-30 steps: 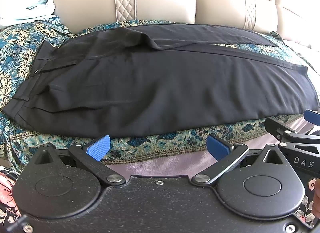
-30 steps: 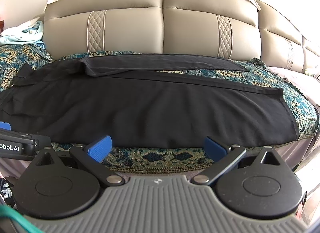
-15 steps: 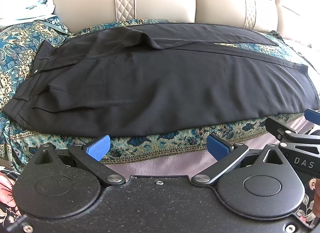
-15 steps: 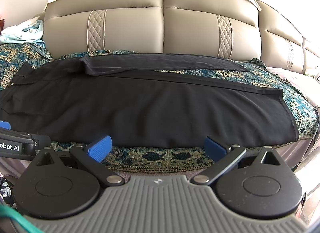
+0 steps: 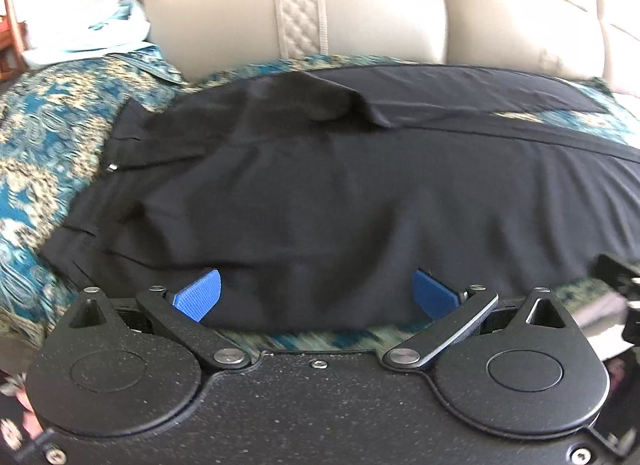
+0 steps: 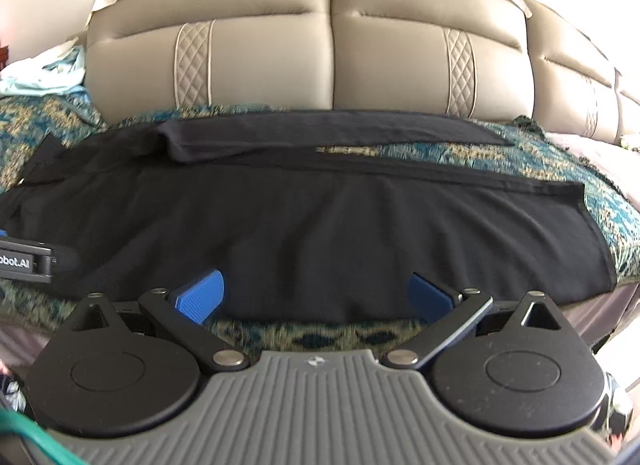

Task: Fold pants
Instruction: 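Lower both grippers onto the trouser ends and close them on the fabric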

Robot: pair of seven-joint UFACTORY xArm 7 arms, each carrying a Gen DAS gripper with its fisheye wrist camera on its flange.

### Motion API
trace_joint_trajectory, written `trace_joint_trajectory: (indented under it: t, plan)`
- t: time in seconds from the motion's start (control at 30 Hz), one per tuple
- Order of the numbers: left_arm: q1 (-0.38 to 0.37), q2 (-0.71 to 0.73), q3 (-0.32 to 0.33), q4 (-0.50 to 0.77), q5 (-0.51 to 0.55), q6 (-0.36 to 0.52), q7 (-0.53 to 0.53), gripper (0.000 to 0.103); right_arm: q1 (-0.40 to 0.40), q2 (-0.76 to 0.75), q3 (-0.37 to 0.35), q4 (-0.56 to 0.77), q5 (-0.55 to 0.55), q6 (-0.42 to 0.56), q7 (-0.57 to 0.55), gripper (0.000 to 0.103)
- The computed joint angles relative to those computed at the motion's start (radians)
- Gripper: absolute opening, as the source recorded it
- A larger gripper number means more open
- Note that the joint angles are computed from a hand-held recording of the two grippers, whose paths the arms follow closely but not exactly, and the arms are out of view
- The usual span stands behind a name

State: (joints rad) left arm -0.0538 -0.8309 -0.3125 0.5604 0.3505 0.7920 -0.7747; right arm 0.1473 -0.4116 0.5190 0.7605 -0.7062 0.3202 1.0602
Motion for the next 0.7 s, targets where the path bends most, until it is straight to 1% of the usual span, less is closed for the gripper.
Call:
trace_joint_trajectory:
  t: [0.13,0.2,0.3,0.33,0.4,0.47,0.53,0.6,0.7]
  plan:
    - [0.065,0.045,0.035,0.028,0.042,-0.029,0.011,0.103,-0.063,0.060,0.031,0.062,-0.083,-0.054,0.053,0.103]
    - [0.100,0.078,0.048,0.050,0.058,-0.048,0.006,0.103,-0.083,0.104,0.033,0.106,-0.127,-0.075,0.079,0.103]
    - [0.174,0.154,0.064,0.101,0.111,-0.100,-0.006,0.103,-0.081,0.195,0.014,0.192,-0.178,-0.080,0.108,0.103]
    - [0.197,0.184,0.066,0.126,0.130,-0.104,-0.010,0.103,-0.075,0.232,0.006,0.228,-0.189,-0.075,0.108,0.103]
    - [0.232,0.265,0.080,0.194,0.159,-0.097,-0.009,0.103,-0.053,0.310,-0.015,0.304,-0.187,-0.046,0.083,0.103]
    - [0.241,0.352,0.116,0.263,0.164,-0.099,0.003,0.103,-0.030,0.403,-0.026,0.409,-0.213,0.027,0.086,0.103]
    - [0.240,0.445,0.161,0.342,0.146,-0.093,0.015,0.103,0.001,0.489,-0.044,0.509,-0.231,0.085,0.071,0.103]
    - [0.232,0.553,0.213,0.435,0.108,-0.085,0.034,0.103,0.032,0.584,-0.066,0.620,-0.219,0.127,0.022,0.103]
    - [0.225,0.693,0.266,0.563,0.082,-0.053,0.007,0.103,0.080,0.720,-0.100,0.793,-0.182,0.182,-0.027,0.103]
